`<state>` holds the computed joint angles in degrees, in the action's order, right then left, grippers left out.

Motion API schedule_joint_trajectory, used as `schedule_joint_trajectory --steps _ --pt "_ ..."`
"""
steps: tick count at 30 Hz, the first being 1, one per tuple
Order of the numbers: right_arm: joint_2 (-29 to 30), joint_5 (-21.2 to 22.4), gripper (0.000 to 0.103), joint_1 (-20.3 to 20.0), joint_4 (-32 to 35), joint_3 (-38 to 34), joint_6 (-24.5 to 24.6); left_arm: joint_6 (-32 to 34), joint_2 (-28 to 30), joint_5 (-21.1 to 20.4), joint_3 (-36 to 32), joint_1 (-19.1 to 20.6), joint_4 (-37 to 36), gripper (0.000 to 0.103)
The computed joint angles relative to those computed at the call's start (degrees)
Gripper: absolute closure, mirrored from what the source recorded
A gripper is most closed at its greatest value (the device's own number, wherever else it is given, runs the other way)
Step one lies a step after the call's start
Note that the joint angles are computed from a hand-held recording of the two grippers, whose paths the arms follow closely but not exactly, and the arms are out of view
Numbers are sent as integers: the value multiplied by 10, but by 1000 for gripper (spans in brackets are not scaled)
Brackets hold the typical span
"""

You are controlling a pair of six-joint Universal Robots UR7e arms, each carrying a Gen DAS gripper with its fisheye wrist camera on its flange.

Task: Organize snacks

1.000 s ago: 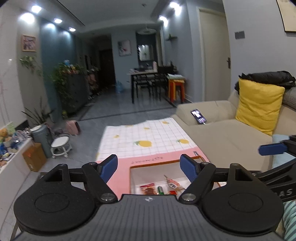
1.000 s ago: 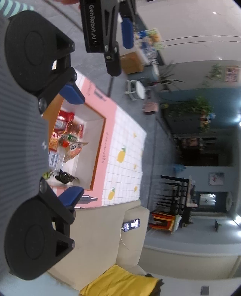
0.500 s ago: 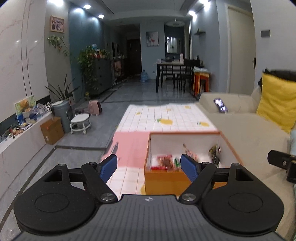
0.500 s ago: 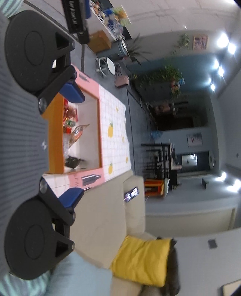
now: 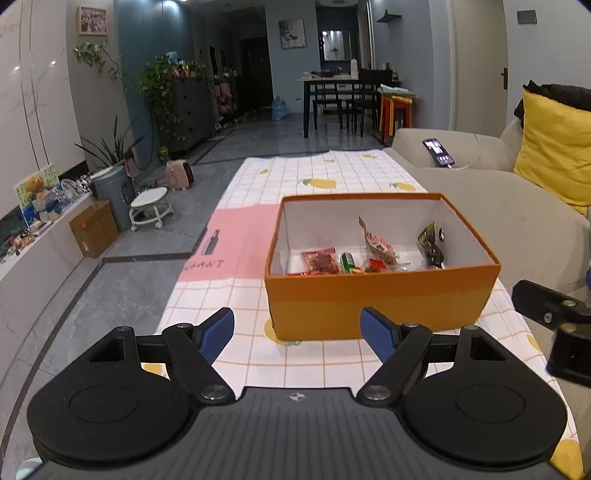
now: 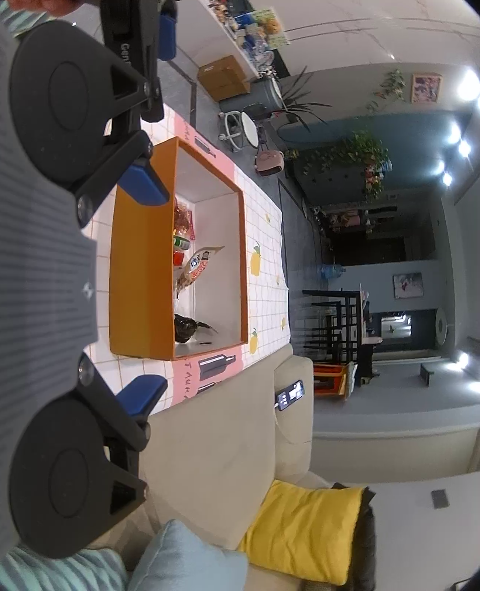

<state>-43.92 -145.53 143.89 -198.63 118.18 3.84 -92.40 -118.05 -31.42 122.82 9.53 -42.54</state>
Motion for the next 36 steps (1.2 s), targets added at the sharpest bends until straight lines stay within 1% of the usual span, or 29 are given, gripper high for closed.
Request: schedule_joint_trajectory --steps 2,5,11,17,21,28,36 --pt "4 6 8 -6 -9 0 -9 -5 1 -7 0 -4 4 12" --pt "2 14 8 -10 -7 1 -9 -8 3 -11 1 -6 6 12" --pt "2 10 8 -8 -22 4 -11 -6 5 -11 -2 -3 8 12" --pt "3 12 8 -3 -37 6 -24 -25 4 -16 -11 -20 33 12" --pt "3 10 8 0 -46 8 -29 -20 3 -14 -14 -23 31 12" --pt "1 8 8 3 -45 11 -30 -17 5 -13 -15 -23 28 12" --pt "0 9 8 4 -44 14 -35 -31 9 -19 -19 -23 39 12"
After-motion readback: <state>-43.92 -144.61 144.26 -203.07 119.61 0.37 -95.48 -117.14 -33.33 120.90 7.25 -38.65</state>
